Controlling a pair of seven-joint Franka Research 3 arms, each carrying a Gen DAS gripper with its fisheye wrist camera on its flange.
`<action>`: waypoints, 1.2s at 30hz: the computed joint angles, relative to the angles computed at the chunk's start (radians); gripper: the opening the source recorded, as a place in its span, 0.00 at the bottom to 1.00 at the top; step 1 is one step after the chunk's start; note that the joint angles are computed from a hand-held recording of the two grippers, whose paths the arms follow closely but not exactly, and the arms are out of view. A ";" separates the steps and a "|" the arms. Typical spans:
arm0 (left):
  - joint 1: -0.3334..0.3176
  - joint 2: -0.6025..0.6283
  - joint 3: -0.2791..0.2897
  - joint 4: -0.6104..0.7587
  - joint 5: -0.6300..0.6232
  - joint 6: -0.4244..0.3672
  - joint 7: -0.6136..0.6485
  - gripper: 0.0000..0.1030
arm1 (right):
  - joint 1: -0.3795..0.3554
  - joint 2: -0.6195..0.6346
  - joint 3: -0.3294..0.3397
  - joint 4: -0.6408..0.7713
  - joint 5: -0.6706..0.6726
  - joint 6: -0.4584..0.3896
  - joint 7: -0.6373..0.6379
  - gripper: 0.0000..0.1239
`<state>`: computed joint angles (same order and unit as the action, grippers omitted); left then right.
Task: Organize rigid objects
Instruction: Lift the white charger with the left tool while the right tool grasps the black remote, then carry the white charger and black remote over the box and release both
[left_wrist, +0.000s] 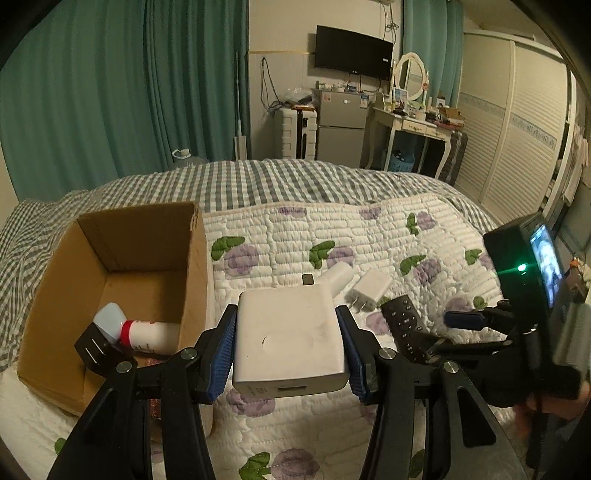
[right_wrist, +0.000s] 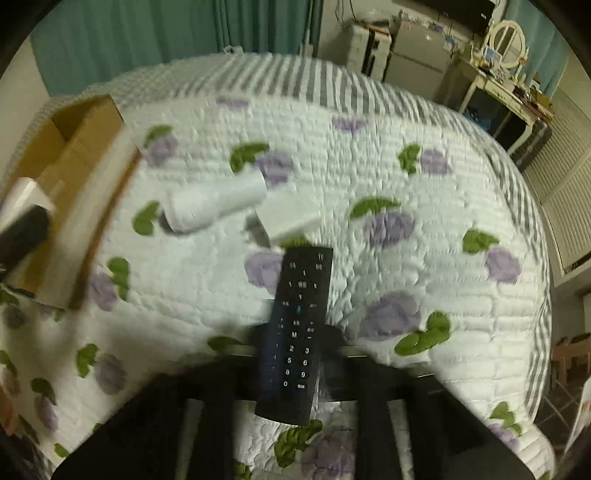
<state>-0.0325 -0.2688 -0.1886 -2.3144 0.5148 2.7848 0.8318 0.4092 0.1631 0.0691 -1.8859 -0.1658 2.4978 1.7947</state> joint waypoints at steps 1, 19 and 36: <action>0.000 0.003 0.001 0.000 0.000 0.000 0.001 0.51 | -0.003 0.005 0.001 -0.004 0.014 0.003 -0.002 0.43; -0.013 -0.003 0.013 -0.001 -0.028 0.002 0.033 0.51 | 0.022 0.061 -0.027 0.015 0.000 -0.013 -0.002 0.33; 0.054 -0.181 0.127 -0.015 -0.136 0.051 0.278 0.51 | 0.064 -0.042 0.063 0.236 -0.039 -0.032 0.015 0.33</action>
<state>0.0219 -0.4495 -0.0614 -2.3290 0.3785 2.8357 1.1093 0.4728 0.1210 0.1317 -1.6498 -0.2052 2.4661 1.8094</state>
